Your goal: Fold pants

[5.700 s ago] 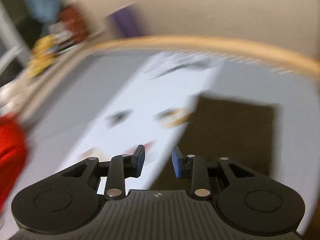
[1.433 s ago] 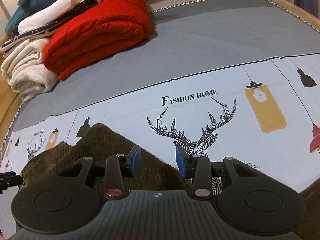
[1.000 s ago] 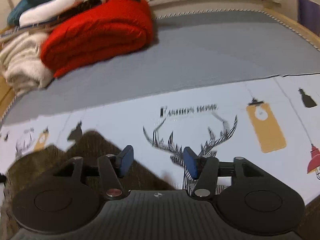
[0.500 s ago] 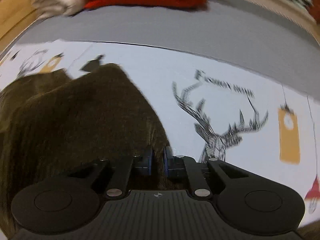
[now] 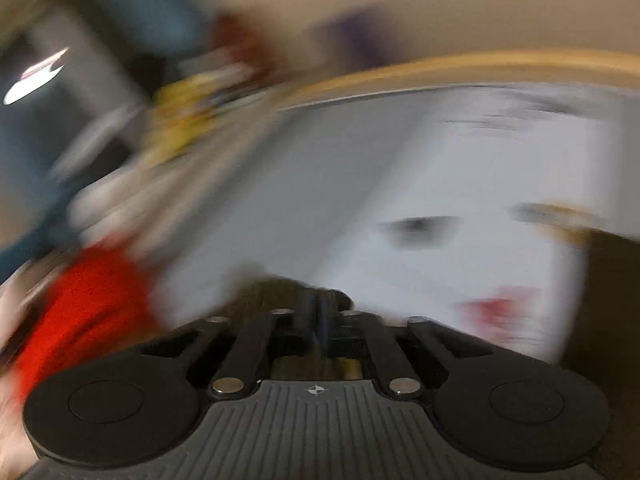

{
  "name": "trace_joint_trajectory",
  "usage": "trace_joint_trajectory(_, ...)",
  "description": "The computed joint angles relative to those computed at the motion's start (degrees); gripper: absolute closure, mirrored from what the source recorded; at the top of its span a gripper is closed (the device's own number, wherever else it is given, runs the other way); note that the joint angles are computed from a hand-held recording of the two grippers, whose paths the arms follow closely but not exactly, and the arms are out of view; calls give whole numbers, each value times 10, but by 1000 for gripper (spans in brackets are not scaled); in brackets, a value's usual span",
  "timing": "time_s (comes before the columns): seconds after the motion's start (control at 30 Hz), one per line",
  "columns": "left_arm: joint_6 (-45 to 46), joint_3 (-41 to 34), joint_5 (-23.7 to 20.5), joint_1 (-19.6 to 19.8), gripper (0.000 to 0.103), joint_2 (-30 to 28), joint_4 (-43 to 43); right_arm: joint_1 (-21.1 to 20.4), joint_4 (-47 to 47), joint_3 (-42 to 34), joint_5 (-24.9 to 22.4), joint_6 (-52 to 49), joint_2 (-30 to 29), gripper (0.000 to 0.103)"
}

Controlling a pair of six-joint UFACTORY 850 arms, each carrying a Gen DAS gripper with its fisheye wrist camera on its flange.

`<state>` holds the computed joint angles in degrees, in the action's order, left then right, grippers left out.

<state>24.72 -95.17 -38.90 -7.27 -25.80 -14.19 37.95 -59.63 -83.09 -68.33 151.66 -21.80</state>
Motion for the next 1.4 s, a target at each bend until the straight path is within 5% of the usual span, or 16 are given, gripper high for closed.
trace_joint_trajectory(0.07, 2, 0, -3, -2, 36, -2, 0, -9, 62, 21, -9, 8, 5, 100)
trace_joint_trajectory(0.2, 10, -3, -13, -6, 36, -8, -17, -32, 64, 88, 119, 22, 35, 94)
trace_joint_trajectory(0.27, 19, -9, -26, -6, 36, -14, -38, -37, 52, 100, 150, 24, 39, 56)
trace_joint_trajectory(0.33, 29, -14, -43, -5, 36, -20, -62, -39, 33, 107, 174, 42, 37, 46)
trace_joint_trajectory(0.7, 68, -5, -87, -25, 36, -49, -86, -63, -51, 154, 256, 116, 30, 46)
trace_joint_trajectory(0.73, 69, -3, -83, -28, 36, -51, -81, -64, -43, 144, 249, 86, 23, 49)
trace_joint_trajectory(0.83, 83, -2, -89, -32, 36, -63, -80, -69, -13, 117, 250, 1, 5, 85)
trace_joint_trajectory(0.87, 92, -4, -99, -33, 37, -69, -78, -71, -16, 117, 262, 0, 5, 86)
trace_joint_trajectory(0.97, 129, 21, -76, -45, 65, -59, -38, -69, -1, 111, 247, -29, 5, 92)
trace_joint_trajectory(1.0, 144, 33, -59, -49, 86, -52, -13, -67, 10, 104, 228, -51, 4, 92)
trace_joint_trajectory(1.07, 218, 29, -91, -43, 92, -51, -24, -58, 47, 81, 157, -94, -4, 93)
trace_joint_trajectory(1.13, 292, 9, -180, -28, 93, -62, -58, -52, 108, 47, 62, -134, -16, 93)
trace_joint_trajectory(1.2, 335, 23, -184, -29, 92, -50, -35, -51, 176, 37, 5, -130, -18, 93)
trace_joint_trajectory(1.33, 329, 48, -149, -34, 76, -27, -19, -53, 204, 102, 85, -124, 27, 85)
trace_joint_trajectory(1.4, 343, 54, -140, -30, 68, -15, -33, -52, 183, 125, 109, -143, 60, 74)
